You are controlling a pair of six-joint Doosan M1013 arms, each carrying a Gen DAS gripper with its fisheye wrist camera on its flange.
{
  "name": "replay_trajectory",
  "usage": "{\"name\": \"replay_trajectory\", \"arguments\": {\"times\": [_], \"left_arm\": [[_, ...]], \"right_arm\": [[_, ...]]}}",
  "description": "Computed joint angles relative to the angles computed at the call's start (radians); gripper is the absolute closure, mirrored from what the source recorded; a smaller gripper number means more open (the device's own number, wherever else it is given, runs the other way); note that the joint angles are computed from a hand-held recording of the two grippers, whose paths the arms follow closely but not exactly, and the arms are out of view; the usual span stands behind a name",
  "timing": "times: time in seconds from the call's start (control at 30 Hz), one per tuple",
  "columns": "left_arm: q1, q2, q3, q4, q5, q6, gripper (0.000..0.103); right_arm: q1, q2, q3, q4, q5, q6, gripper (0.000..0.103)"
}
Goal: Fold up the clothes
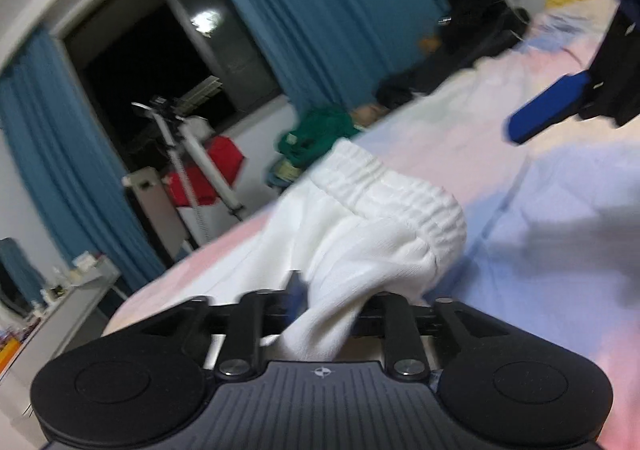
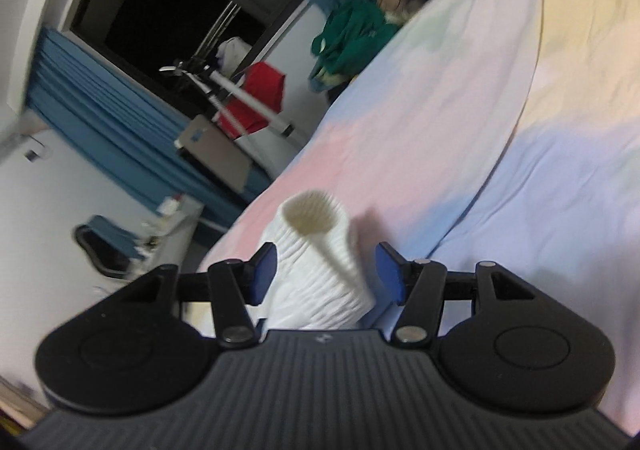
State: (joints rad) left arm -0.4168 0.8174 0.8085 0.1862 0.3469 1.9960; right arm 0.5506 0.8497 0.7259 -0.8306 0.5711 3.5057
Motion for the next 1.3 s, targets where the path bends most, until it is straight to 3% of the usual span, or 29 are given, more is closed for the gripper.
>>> {"name": "replay_trajectory", "arguments": {"times": [0.07,0.17,0.23,0.3,0.4,0.47,0.53,0.63,0.7,0.77,0.8,0.9,1.03,1.1,1.17,1.27,1.3], "left_arm": [[0.051,-0.027,0.044,-0.206,-0.003,0.241,0.03],[0.097,-0.055,0.092,-0.276,0.003,0.391,0.027],[0.121,-0.069,0.114,-0.229,0.012,0.365,0.026],[0.147,-0.077,0.124,-0.191,0.025,0.332,0.023],[0.178,-0.102,0.15,-0.085,0.032,0.162,0.022],[0.198,-0.093,0.118,-0.131,0.076,0.107,0.021],[0.211,-0.076,0.08,-0.141,0.089,0.046,0.022],[0.222,-0.074,0.058,-0.099,0.106,-0.054,0.021],[0.238,-0.055,0.007,-0.131,0.165,-0.107,0.021],[0.263,-0.036,-0.056,-0.205,0.254,-0.154,0.021],[0.275,-0.023,-0.09,-0.238,0.291,-0.175,0.021],[0.302,-0.035,-0.09,-0.284,0.311,-0.218,0.021],[0.324,-0.043,-0.089,-0.332,0.367,-0.243,0.022],[0.328,-0.063,-0.051,-0.342,0.36,-0.24,0.022],[0.328,-0.092,0.001,-0.343,0.336,-0.239,0.023],[0.327,-0.121,0.053,-0.355,0.318,-0.235,0.025],[0.325,-0.123,0.058,-0.358,0.319,-0.238,0.025]], "right_arm": [[-0.004,0.006,-0.002,0.063,-0.033,-0.003,0.045],[-0.008,0.027,-0.031,0.193,-0.042,-0.053,0.039],[-0.009,0.046,-0.058,0.262,-0.04,-0.069,0.022],[-0.006,0.065,-0.082,0.276,-0.048,-0.041,0.02],[-0.002,0.116,-0.16,0.304,-0.021,-0.045,0.02],[0.002,0.15,-0.211,0.299,0.006,-0.051,0.02],[0.007,0.2,-0.299,0.29,0.052,-0.067,0.025],[0.016,0.279,-0.454,0.281,0.149,-0.131,0.046],[0.028,0.339,-0.592,0.26,0.256,-0.227,0.059],[0.037,0.353,-0.637,0.245,0.291,-0.281,0.062],[0.041,0.332,-0.604,0.225,0.276,-0.274,0.062],[0.062,0.271,-0.502,0.16,0.243,-0.264,0.062],[0.066,0.255,-0.465,0.185,0.275,-0.28,0.063],[0.058,0.259,-0.463,0.223,0.284,-0.263,0.062],[0.053,0.231,-0.399,0.232,0.229,-0.224,0.059],[0.052,0.196,-0.327,0.223,0.175,-0.194,0.046],[0.052,0.187,-0.309,0.219,0.164,-0.189,0.032]]}}
